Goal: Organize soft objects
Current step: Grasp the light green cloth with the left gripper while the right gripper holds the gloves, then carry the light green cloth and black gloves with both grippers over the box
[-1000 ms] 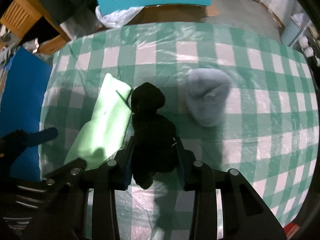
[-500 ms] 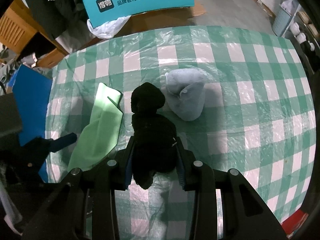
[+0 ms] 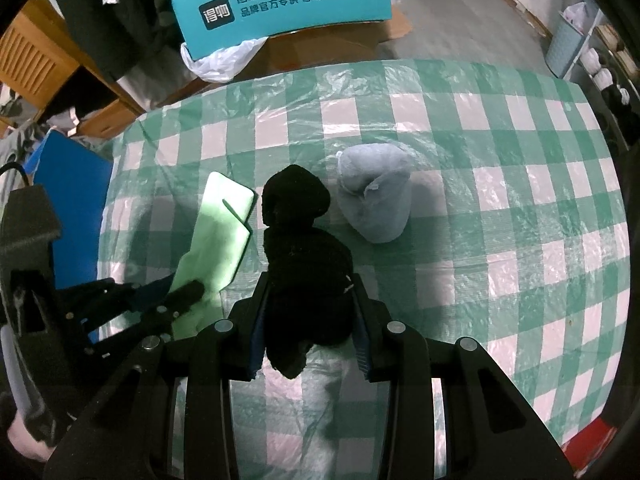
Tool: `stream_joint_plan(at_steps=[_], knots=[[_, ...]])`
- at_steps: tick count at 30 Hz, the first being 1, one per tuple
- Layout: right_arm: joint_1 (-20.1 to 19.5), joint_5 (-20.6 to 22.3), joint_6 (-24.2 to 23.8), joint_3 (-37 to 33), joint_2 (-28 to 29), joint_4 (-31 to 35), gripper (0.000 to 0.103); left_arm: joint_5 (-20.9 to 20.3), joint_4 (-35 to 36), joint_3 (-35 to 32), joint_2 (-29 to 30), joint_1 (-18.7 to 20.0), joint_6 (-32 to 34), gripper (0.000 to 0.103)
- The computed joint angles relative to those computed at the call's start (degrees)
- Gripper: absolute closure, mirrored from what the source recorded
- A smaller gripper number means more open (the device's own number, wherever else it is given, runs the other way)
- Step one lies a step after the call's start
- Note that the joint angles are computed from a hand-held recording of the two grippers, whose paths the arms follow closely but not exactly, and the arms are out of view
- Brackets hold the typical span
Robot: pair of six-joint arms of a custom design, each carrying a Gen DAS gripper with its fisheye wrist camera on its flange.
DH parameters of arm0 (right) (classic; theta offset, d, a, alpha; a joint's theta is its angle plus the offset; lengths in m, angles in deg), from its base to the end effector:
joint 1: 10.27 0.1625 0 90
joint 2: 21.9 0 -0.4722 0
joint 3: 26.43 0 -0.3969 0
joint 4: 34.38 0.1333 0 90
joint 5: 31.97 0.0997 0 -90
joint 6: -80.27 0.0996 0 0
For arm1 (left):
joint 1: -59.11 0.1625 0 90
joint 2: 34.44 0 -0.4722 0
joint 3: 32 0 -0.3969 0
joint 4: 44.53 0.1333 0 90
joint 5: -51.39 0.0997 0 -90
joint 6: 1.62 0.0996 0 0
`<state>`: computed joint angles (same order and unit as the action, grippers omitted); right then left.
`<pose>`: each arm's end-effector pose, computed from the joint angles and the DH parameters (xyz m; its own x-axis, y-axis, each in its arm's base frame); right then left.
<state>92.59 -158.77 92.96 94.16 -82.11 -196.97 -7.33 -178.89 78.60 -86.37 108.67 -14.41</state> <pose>0.1931 -0.5150 0.1704 -0.8369 0.1560 0.5247 -0.0345 0.9416 -0.3349 -0.2309 -0.5562 0.0881 -0.6923 0.4726 -0.5453 0.4874 0.8635 0.1297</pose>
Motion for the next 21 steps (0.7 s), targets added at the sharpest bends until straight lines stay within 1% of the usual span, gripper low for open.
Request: stream_joint_plan(at_steps=[3,9,13,21], knots=[[0.36,-0.16,-0.24,-0.08,0.02,-0.08,0.068,-1.01,-0.91,0.35,-0.98,-0.10,0.17,0.097],[1.27,-0.27,-0.51,-0.09,-0.09,-0.30,0.068,-1.30,-2.47,0.48,-2.57,-0.47,0.44,0.097],[2.12,-0.42,-0.71,-0.22,-0.18,-0.52,0.068,-0.79,-3.19,0.85,-3.79,-1.12,0.57,0.098],[4.28,-0.72,-0.50,-0.93,-0.18,-0.32,0.068,-1.17,-3.23,1.21,-6.93,-2.27,0.51,0.097]])
